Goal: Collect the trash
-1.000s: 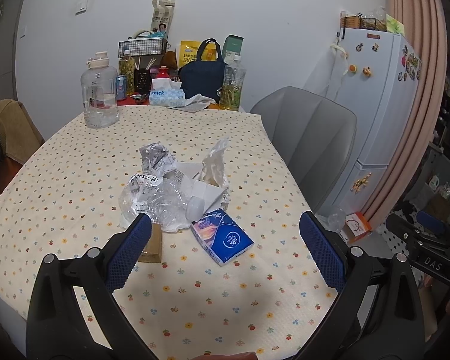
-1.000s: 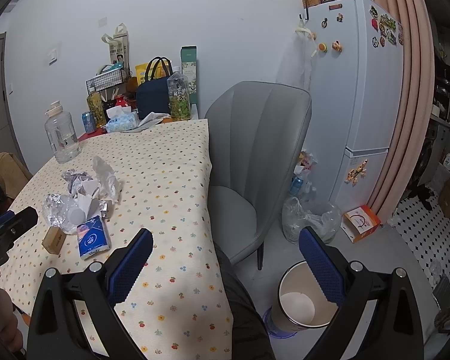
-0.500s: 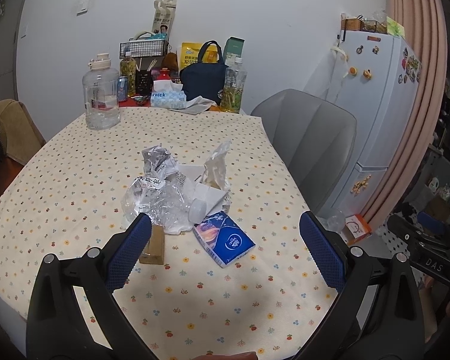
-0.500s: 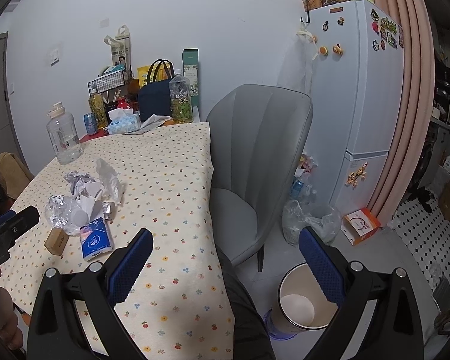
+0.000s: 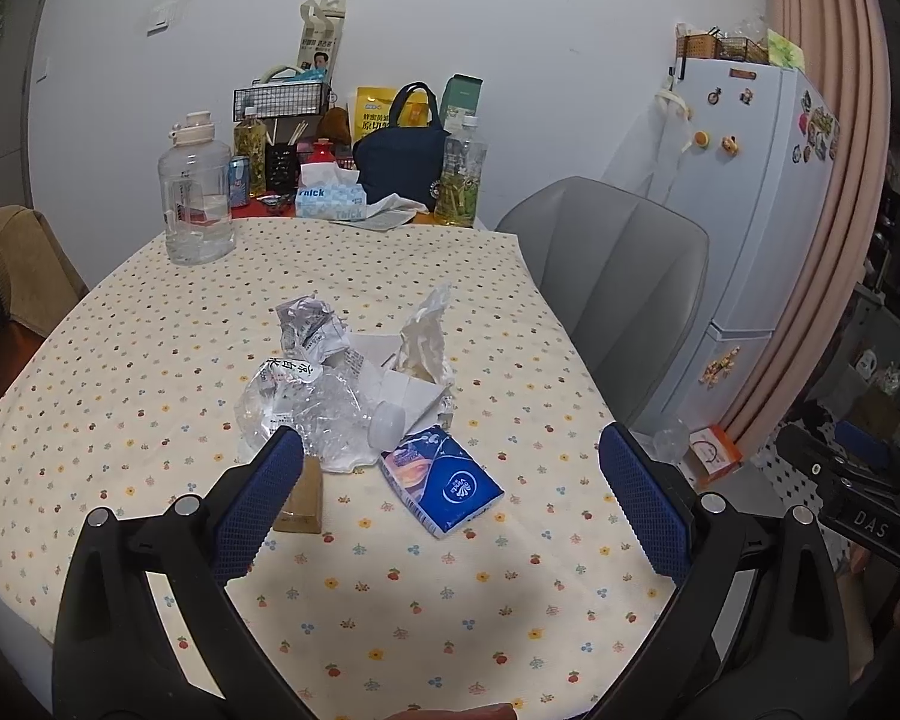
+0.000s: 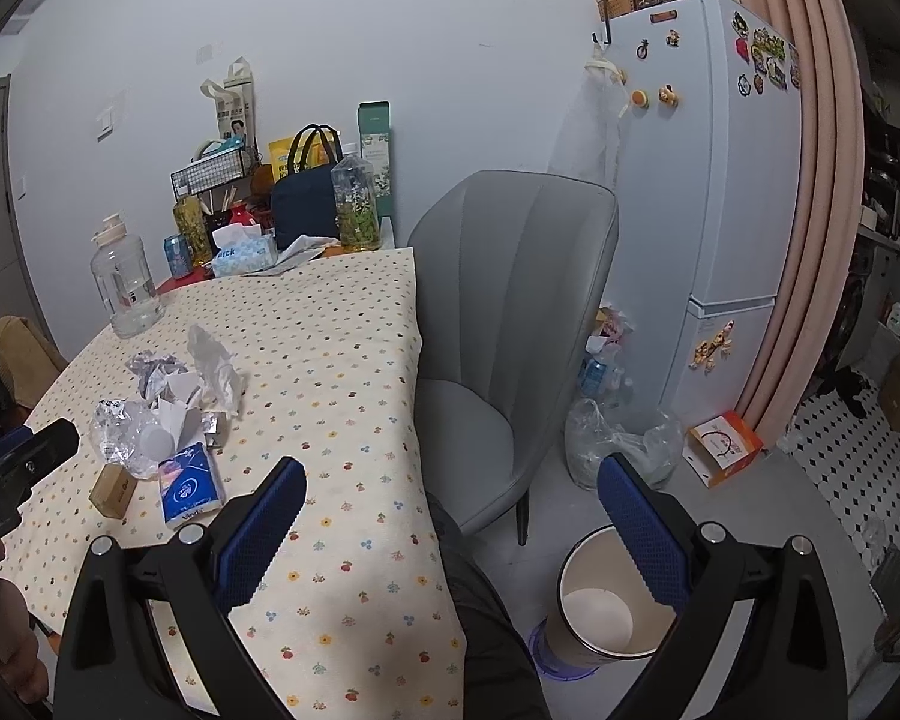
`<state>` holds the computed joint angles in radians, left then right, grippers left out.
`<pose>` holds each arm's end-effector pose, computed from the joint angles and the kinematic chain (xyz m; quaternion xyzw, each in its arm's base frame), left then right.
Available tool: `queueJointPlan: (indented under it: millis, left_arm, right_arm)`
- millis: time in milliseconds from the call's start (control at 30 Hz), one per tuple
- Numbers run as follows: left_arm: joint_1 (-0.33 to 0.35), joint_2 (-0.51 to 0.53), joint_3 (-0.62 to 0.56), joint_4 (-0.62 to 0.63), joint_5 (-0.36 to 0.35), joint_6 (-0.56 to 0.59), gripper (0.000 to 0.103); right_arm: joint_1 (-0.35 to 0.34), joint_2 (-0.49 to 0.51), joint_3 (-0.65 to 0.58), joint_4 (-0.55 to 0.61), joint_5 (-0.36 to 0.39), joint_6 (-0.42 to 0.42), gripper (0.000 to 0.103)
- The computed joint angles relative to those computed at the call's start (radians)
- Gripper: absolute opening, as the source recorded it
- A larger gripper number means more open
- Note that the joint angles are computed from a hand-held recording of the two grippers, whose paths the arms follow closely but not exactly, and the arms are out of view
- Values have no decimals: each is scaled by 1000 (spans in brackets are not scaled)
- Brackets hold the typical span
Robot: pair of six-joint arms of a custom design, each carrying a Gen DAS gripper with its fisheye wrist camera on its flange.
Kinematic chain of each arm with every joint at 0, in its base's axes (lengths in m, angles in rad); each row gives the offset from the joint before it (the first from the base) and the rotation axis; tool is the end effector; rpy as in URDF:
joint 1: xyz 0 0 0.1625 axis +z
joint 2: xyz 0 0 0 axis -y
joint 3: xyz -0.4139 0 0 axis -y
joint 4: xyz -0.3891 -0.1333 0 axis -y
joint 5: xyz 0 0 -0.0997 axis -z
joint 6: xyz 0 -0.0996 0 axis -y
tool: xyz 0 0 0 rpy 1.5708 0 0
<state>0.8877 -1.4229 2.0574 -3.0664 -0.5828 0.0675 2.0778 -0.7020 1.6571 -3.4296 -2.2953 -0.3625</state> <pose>-0.1357 -0.5096 0.3811 0.1092 0.8169 -0.4807 0.2993 0.3798 -0.5452 0.1443 0.2140 -0.8282 0.4302 0.2885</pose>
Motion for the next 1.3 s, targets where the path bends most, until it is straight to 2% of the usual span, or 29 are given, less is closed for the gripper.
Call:
queueJointPlan:
  millis: [367,567,767,1067,1300]
  left_arm:
    - [-3,7,-8,6,10,11,98]
    - [-11,10,-10,-10,26,23,98]
    - [-5,1,-4,0,19,10,98]
    - [2,-16,0,-19,23,13,98]
    - [37,-31,-12,-19,35,3,98]
  right_arm:
    - [5,-4,6,-34,-7,-25,96]
    - [1,-18,7,-38,18,-39,96]
    - [7,-1,-2,-47,2,-64,96]
    - [15,14,-15,-11,60,-80,96]
    - [17,41,-53,62,114,-52,96]
